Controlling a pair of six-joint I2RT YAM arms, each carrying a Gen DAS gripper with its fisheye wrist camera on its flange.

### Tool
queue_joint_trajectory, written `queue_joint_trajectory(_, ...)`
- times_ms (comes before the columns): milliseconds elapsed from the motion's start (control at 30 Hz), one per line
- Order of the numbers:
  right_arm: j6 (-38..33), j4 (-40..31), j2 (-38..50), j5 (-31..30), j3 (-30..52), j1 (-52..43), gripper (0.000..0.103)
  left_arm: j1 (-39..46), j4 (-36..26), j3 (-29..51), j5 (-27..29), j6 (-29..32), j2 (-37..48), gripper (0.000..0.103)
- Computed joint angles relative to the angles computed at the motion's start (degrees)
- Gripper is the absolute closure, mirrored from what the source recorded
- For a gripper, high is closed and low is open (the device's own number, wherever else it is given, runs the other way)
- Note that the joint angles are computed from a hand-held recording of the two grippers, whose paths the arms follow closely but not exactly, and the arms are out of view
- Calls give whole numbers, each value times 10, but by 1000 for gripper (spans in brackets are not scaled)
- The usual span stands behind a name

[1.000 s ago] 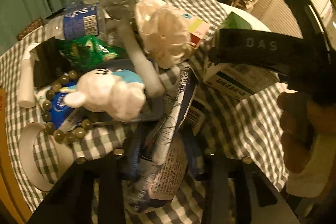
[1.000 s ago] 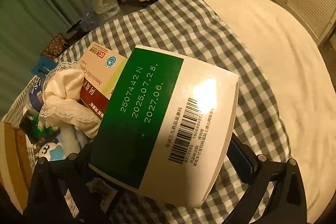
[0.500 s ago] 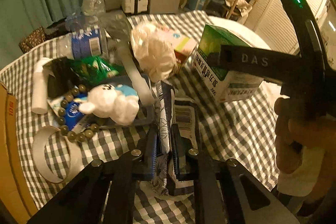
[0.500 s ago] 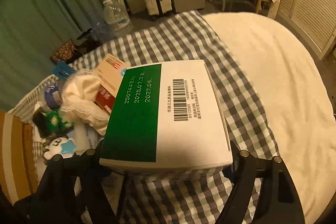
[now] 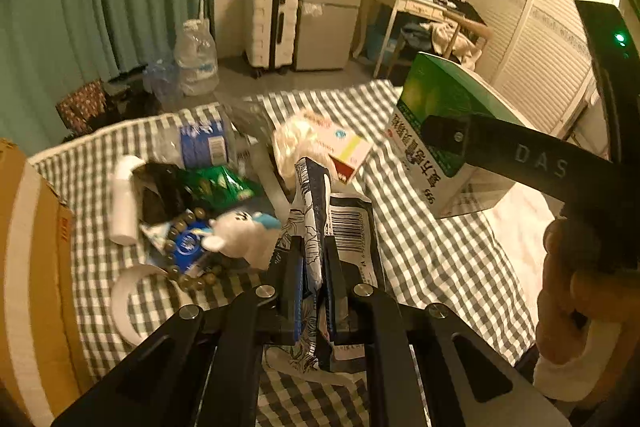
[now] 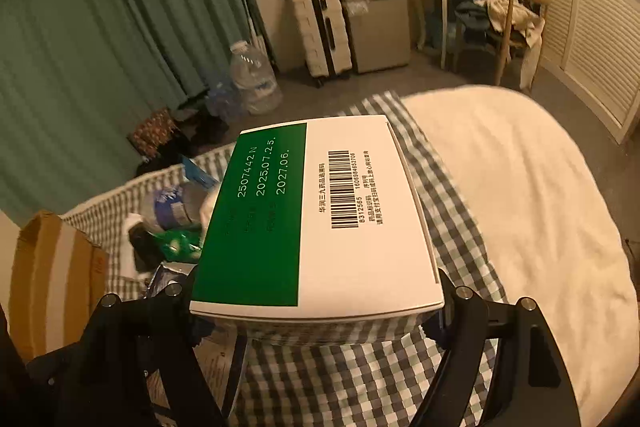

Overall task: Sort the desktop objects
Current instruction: 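Close the left gripper on the printed snack packet and lift it while the right holds the box, then carry the snack packet and green-white box over the cardboard box with both tools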

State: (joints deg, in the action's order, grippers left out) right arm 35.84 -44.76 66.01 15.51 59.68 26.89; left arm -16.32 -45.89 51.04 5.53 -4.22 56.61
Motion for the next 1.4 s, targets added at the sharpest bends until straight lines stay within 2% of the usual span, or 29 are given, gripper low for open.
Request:
queue_joint_trajectory(300,4,-32,-39,69,45,55,25,23,-45,56,-12,5,-60,94)
queue_joint_trajectory(533,23,-68,-48,179,105,153,25,51,-87,117,-9,35,-100,94)
queue_joint_trajectory(700,54,-99,-35,254,152,234,25,109,-109,155,21,59,-119,94)
queue_joint_trajectory(867,89,-143,-8,319,207,304,25,213,-140,198,85,109,-125,94)
queue_joint_trajectory(933,94,-155,1,330,225,318,25,242,-153,215,90,138,-128,94)
queue_joint_trajectory(1133,103,-177,48,361,296,364,25,453,-214,274,260,236,-106,94)
queue_joint_trajectory(1233,106,-190,78,378,336,390,25,589,-268,314,364,326,-77,94)
queue_joint_trajectory(1333,109,-202,109,395,376,415,25,707,-321,349,434,424,-43,94)
queue_joint_trajectory(1400,111,-205,129,404,399,431,25,768,-356,376,473,465,-8,94)
